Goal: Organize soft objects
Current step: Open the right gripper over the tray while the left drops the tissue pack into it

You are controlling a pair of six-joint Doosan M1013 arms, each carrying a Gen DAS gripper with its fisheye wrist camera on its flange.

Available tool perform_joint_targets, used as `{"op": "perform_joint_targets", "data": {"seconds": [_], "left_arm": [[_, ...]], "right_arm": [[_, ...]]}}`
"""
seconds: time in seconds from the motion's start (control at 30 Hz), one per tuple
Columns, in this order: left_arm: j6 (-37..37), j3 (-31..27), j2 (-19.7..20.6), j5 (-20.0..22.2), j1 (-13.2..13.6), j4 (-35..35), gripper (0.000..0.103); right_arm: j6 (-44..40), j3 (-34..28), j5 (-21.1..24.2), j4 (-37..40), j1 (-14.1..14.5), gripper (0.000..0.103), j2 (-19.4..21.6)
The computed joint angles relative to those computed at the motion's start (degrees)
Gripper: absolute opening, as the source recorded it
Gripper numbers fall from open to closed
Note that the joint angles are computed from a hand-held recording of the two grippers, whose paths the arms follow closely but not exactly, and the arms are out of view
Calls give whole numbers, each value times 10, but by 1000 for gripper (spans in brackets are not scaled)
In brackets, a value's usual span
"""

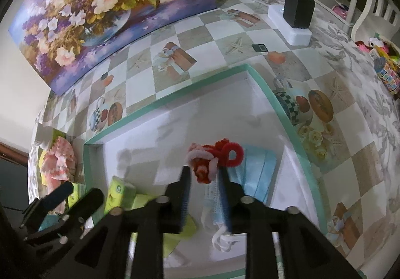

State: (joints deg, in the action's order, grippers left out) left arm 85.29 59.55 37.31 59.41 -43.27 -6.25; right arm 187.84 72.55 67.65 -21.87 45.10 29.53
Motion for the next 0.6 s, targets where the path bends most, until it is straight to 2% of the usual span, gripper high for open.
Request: {"op": "perform_joint_targets", "data": {"seconds": [0.07, 0.1, 0.17, 0.23, 0.3, 0.33, 0.37, 0.43, 0.6], "left_arm": [[-15, 0, 0, 0, 3, 5, 86], [-26, -1, 0, 3, 6, 7, 89], [-43, -2, -1, 5, 11, 8, 91], [-65, -1, -1, 8, 17, 10, 92], [-84, 1, -2, 8, 22, 14, 96], [-93, 1, -2, 10, 24, 17, 96], [-105, 0, -2, 13, 27, 21, 96], [-123, 1, -3, 15, 31, 27, 96], [-155, 7, -10, 8, 45, 29, 96]], "right_arm": [[-4, -4, 8, 5, 0, 50, 2], [-7, -5, 11, 7, -1, 53, 3], [-13, -11, 23, 12, -1, 69, 6], [-21, -18, 35, 15, -2, 75, 10], [-24, -21, 42, 13, -1, 85, 12], [-23, -23, 49, 10, 0, 96, 13], [-22, -24, 53, 8, 0, 103, 14], [-23, -25, 57, 5, 1, 103, 14], [-20, -18, 35, 8, -1, 103, 10]]}}
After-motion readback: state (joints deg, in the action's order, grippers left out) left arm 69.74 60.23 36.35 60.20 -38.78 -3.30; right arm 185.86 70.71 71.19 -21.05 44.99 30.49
